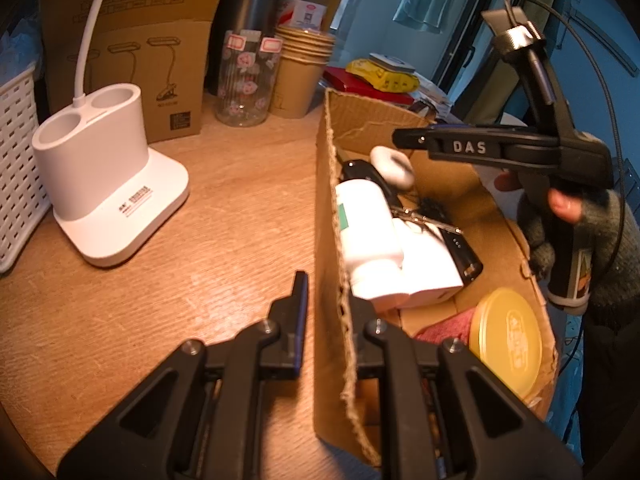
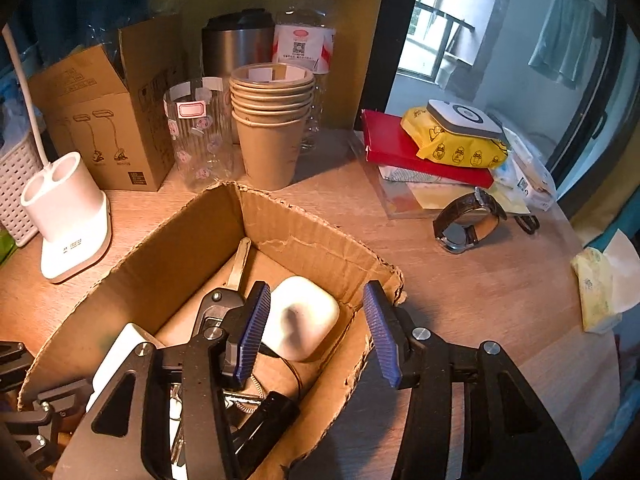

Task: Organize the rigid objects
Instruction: 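Carry the earbud case into the box and open the right gripper, then move the right gripper to the brown-strapped wristwatch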

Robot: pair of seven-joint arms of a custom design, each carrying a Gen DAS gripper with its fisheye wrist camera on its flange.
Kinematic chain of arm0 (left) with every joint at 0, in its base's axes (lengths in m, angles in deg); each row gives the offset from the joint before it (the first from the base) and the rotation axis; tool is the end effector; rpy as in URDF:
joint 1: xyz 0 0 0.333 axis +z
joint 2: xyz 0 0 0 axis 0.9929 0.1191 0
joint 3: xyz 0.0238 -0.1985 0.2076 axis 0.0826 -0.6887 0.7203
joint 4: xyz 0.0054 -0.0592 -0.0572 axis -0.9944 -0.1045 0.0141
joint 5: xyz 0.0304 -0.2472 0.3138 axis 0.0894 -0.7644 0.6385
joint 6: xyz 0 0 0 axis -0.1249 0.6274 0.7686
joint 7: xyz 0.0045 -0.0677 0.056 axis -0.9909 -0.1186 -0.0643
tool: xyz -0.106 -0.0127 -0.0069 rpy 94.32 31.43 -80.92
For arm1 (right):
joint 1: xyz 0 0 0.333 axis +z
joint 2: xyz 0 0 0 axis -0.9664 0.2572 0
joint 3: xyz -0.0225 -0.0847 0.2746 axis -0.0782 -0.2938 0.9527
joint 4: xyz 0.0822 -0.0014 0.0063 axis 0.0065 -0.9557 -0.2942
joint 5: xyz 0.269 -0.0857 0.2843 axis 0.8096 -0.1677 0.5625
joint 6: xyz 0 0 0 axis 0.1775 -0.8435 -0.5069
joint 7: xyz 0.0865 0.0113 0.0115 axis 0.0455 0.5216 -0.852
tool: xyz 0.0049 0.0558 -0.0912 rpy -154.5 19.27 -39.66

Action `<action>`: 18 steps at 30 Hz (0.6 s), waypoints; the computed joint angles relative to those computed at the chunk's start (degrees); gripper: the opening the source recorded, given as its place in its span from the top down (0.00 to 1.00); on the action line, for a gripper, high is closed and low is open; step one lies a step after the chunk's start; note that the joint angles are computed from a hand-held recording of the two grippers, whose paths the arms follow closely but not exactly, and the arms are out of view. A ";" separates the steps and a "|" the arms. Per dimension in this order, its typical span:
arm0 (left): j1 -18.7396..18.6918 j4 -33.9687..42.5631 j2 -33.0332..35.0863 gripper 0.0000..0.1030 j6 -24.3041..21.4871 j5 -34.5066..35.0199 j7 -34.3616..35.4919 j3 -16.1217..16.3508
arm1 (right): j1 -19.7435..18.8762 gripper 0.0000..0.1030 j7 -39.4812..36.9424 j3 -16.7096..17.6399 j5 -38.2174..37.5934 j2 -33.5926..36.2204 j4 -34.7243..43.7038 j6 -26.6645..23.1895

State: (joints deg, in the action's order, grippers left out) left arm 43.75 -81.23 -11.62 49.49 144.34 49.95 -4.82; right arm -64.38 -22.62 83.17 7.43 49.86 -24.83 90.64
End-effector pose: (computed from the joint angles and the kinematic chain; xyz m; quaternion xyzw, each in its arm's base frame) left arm 0.5204 -0.5011 0.3372 -0.7949 0.4698 -0.3120 0.2236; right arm 0.7139 0.2090 0.3977 -0.9055 0.2607 -0.1732 0.2865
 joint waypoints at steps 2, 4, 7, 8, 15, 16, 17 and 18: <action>0.01 -0.05 -0.03 0.86 0.06 -0.03 -0.04 0.02 | -0.44 0.50 -0.52 0.39 0.74 -0.74 -0.88 0.24; 0.02 -0.18 -0.13 0.86 0.03 -0.03 -0.04 0.02 | -1.42 0.47 -1.88 1.30 2.58 -1.51 -1.74 0.48; 0.03 -0.31 -0.23 0.86 0.09 0.01 -0.15 0.00 | -3.09 0.41 -4.62 2.63 6.40 -2.96 -3.15 1.01; 0.04 -0.37 -0.25 0.86 0.13 0.04 -0.21 0.00 | -3.38 0.40 -5.36 2.79 7.46 -3.26 -3.35 1.25; 0.07 -0.38 -0.25 0.86 0.10 0.07 -0.21 -0.04 | -4.67 0.35 -4.50 1.64 11.82 -1.82 0.54 0.70; 0.08 -0.38 -0.25 0.86 0.10 0.07 -0.21 -0.04 | -4.72 0.34 -3.87 1.40 11.72 -1.41 1.23 0.48; 0.08 -0.38 -0.25 0.86 0.10 0.07 -0.21 -0.05 | -4.73 0.34 -2.75 1.00 11.42 -0.60 2.52 0.06; 0.08 -0.38 -0.25 0.86 0.10 0.07 -0.21 -0.05 | -4.92 0.33 -2.13 0.88 11.30 -0.05 3.38 -0.28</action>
